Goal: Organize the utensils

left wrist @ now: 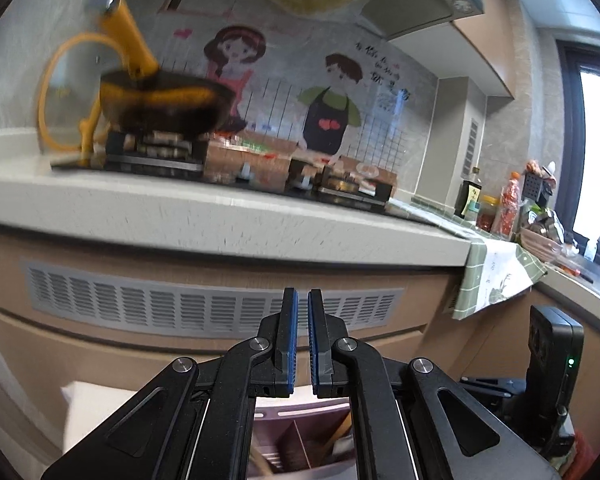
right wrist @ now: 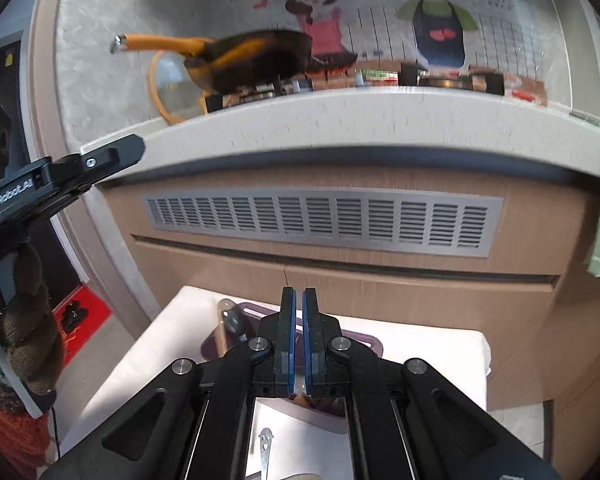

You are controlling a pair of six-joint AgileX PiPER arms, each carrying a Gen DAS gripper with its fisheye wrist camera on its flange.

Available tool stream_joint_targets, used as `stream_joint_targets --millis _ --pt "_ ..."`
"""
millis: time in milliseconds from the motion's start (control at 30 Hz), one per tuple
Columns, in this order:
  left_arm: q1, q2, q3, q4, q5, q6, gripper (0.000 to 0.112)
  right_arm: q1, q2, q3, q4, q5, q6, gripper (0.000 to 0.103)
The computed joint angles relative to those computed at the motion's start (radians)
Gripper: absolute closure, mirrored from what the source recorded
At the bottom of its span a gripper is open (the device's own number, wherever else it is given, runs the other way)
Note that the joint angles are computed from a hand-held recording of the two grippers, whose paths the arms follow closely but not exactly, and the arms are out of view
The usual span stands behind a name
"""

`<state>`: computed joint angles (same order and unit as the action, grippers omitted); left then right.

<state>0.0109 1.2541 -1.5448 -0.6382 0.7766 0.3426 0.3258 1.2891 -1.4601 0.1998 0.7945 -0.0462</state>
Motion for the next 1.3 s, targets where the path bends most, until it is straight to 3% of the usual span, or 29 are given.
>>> stream_joint_targets --millis 67,233,300,367,600,800,1033,1167,1300 --pt "0.005 0.024 0.032 -0.042 -0.01 0.025 0.107 -0.01 0.026 0.005 0.023 -0.012 -0.022 0.1" --pt "0.116 0.066 0.091 -0.226 0.101 0.125 0.103 -0.005 0.045 0.036 0.055 -0.035 -0.069 0.098" --pt "0.138 0.032 0.15 -0.217 0.094 0.143 0.088 0.013 0.026 0.076 0.052 -0.056 -0.083 0.093" --pt "0.173 -0.007 0.221 -0.194 0.095 0.158 0.08 0.064 0.006 0.116 0.002 -0.077 -0.084 0.079" --pt "0.32 -0.02 0.395 -0.108 0.212 0.208 0.079 0.225 -0.057 0.267 -0.121 -0.063 -0.054 0.078" --pt "0.31 0.088 0.472 -0.085 0.222 0.236 0.079 0.275 -0.113 0.474 -0.264 -0.054 0.154 0.078" --pt "0.263 0.263 0.424 -0.067 0.18 0.24 0.079 0.238 -0.234 0.664 -0.22 -0.054 0.233 0.077" --pt "0.327 0.263 0.439 -0.11 0.242 0.291 0.079 0.176 -0.278 0.72 -0.163 -0.037 0.196 0.076" --pt "0.401 0.185 0.501 -0.087 0.334 0.332 0.079 0.168 -0.305 0.748 -0.151 -0.03 0.204 0.076"
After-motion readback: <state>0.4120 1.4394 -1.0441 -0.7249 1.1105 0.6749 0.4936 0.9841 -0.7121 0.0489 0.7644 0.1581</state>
